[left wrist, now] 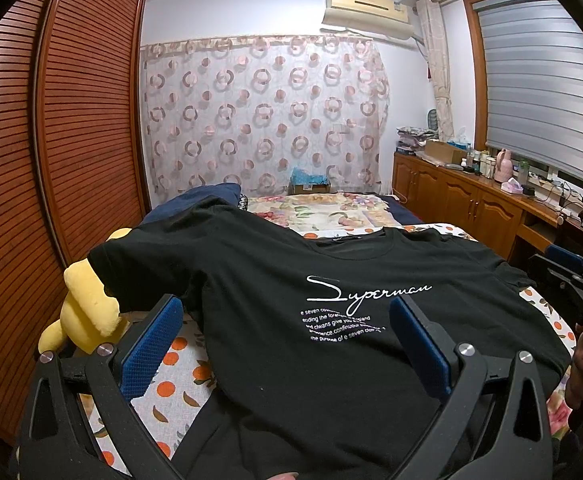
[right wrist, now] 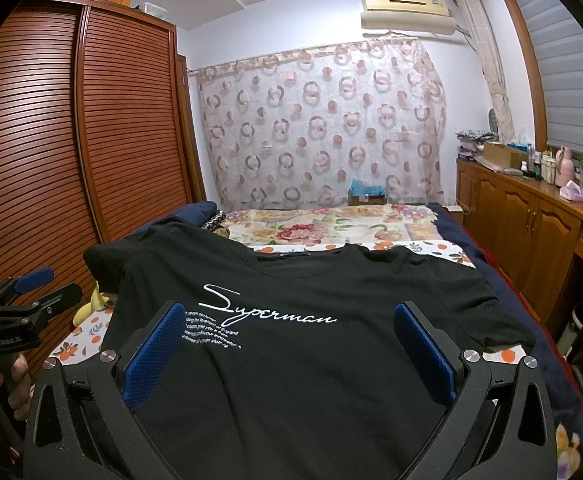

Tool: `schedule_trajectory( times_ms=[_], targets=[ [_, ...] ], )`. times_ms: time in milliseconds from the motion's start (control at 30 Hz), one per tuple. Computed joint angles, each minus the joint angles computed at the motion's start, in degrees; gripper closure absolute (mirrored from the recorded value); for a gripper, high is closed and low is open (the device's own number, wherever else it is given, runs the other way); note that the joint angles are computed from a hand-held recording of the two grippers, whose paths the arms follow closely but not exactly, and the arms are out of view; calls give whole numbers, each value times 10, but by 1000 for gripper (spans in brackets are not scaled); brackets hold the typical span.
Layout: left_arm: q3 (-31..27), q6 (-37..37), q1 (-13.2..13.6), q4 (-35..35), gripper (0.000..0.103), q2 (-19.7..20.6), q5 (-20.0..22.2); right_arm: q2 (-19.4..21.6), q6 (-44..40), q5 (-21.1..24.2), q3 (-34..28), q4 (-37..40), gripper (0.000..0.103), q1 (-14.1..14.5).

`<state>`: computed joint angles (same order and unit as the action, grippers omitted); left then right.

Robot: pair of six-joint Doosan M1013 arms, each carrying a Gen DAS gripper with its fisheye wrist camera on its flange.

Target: Fold small clothes

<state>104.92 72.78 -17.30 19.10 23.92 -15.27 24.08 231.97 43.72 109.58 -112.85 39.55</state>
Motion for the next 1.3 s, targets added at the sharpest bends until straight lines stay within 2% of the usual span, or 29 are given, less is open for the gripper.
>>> schedule_trajectory(
  times_ms=[1300],
  targets=[
    [3,3,1,2,0,-8,0,3,-8,0,-5,16,0,4]
  ],
)
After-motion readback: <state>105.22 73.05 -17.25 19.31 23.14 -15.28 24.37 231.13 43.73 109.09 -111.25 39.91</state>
